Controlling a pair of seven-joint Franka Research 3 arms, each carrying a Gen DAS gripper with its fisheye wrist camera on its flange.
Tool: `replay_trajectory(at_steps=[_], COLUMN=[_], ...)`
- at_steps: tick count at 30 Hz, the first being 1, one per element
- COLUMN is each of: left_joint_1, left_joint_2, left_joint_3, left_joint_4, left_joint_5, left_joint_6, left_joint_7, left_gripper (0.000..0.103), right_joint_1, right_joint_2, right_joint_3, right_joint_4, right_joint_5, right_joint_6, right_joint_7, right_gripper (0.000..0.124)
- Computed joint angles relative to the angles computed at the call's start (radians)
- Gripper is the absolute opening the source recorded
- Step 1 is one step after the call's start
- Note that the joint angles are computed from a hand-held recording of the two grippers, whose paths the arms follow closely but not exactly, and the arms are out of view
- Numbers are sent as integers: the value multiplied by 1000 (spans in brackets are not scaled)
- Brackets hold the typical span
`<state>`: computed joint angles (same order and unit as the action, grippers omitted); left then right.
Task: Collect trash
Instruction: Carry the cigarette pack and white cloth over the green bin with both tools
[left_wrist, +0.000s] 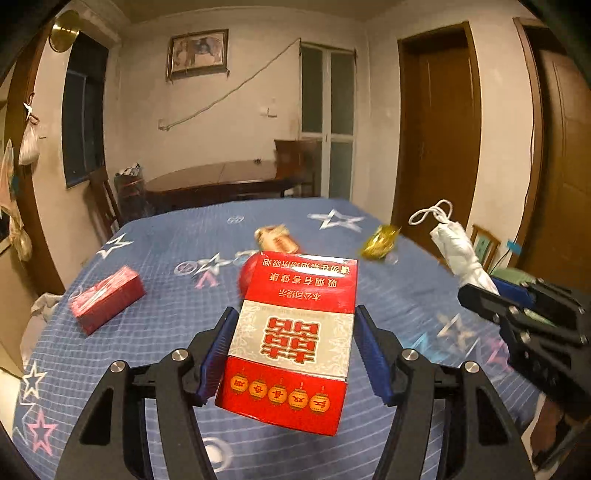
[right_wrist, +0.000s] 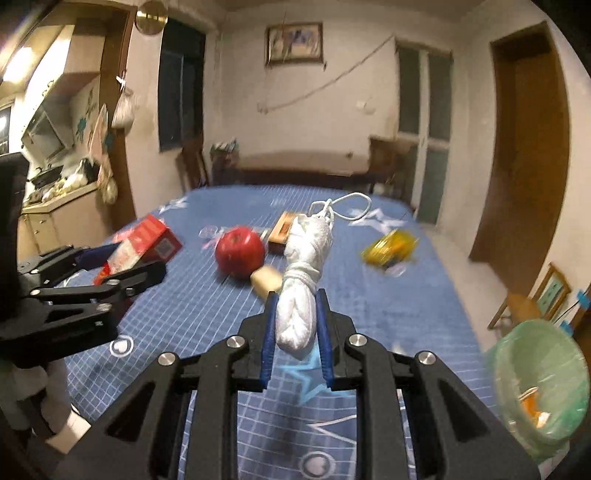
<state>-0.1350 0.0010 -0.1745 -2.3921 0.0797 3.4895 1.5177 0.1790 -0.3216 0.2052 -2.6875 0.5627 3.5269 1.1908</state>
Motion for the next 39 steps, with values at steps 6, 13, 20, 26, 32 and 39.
replay_trajectory(at_steps=[6,13,20,26,32,39], left_joint_1=[-50,-138,-309,-366,-387,-382], left_joint_2=[-1,70,191,312,436,592], left_joint_3=[-40,-42,43,23,-33,-128], left_joint_4=[40,159,346,522,689,897], left_joint_5=[-87,-105,-59,32,121,201], left_joint_6=[-3,-42,-145,-241,-342,-485], left_joint_7=[52,84,64,21,-15,-12], left_gripper=[65,65,65,65,65,65], right_joint_1=[-39,-153,-340,-447,-502,-532], right_joint_2=[-53,-128,-195,-210,-209,-181], right_joint_3=[-5,35,79,51,-24,-113], right_joint_4=[-27,-53,-68,-84,-98,-81], right_joint_5=[30,72,70,8,-65,-162], right_joint_6=[15,-25,-117,-185,-251,-351], right_joint_7=[-26,-57,-60,-13,28,67], right_gripper=[18,18,18,18,18,18])
